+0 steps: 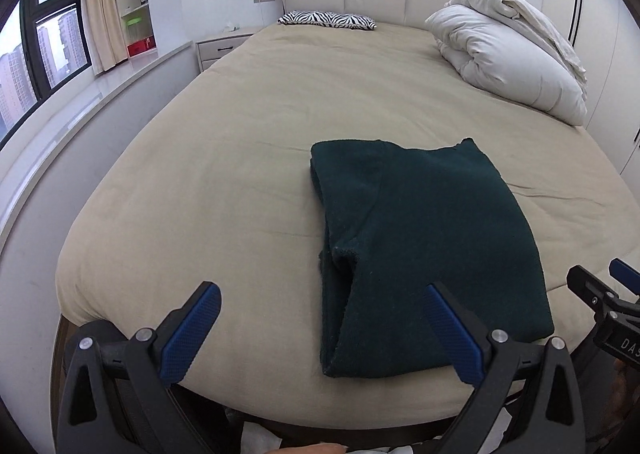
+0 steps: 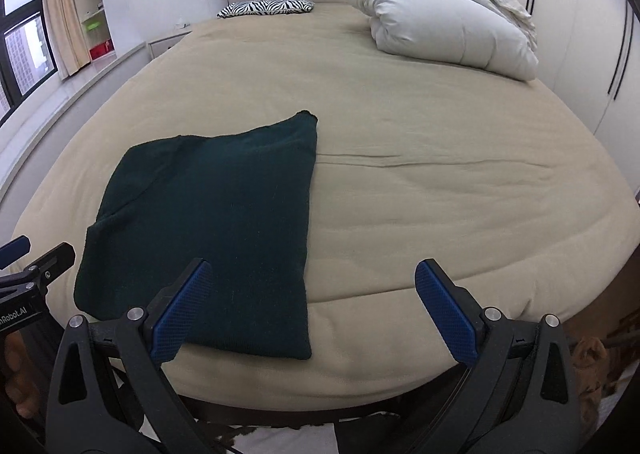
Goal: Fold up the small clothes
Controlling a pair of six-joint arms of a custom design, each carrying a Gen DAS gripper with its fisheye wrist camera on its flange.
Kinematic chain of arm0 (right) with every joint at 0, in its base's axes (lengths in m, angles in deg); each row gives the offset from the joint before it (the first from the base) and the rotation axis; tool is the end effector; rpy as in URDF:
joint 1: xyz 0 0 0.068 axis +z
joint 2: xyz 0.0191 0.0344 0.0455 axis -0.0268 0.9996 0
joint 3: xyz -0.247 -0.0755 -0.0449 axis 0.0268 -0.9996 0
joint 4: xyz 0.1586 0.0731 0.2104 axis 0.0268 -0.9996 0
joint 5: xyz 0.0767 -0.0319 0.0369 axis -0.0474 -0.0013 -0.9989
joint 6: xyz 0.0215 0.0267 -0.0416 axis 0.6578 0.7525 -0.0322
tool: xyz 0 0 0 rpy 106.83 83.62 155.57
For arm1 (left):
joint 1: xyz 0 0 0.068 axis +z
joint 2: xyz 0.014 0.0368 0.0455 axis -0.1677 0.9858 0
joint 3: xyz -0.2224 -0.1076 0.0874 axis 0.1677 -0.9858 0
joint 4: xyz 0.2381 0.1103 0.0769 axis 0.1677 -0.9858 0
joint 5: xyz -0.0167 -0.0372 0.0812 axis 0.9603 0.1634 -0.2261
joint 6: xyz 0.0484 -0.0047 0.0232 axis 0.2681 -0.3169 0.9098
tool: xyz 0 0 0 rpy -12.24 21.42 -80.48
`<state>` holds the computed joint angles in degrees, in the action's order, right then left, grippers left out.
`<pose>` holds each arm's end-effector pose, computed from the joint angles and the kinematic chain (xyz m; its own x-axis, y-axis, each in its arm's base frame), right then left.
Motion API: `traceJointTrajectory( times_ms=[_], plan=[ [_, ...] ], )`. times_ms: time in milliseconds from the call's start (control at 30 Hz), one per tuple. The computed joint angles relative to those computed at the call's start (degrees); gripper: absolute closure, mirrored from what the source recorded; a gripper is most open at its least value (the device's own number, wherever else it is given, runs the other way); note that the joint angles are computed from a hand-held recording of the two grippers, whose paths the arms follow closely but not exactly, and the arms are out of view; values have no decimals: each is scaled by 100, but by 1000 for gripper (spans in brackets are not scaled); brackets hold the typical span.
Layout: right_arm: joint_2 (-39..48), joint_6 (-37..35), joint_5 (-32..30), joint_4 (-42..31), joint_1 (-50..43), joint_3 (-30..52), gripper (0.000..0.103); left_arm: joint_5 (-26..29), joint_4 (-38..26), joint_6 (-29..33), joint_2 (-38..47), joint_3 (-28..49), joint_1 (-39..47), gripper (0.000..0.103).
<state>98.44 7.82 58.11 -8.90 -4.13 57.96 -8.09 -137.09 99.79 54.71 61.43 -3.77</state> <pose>0.3370 -0.0221 0.3362 -0.7382 0.2367 -0.6317 0.3194 0.9475 -0.0182 0.2609 0.0190 0.3764 -0.7660 0.1649 -0.6214 0.2296 0.9730 -0.0248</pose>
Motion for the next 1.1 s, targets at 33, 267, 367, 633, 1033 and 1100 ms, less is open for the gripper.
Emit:
traceJointTrajectory(
  times_ms=[33,267,367,633,1033,1100],
  plan=[
    [33,-5,-23,11,-9,-14,0,0,-10,0,5,5,9,0],
    [138,29,-104,45,-9,-88,0,14,-7,38,18,-4,36,0],
    [170,14,-124,-2,-8,-25,0,37,-18,74,37,7,76,0],
    [205,53,-153,-56,8,39,0,37,-17,108,50,13,71,0],
    [208,86,-160,-63,27,39,0,14,2,116,36,0,53,0],
    [205,88,-161,-52,30,28,0,-2,8,109,23,-11,39,0]
  ],
)
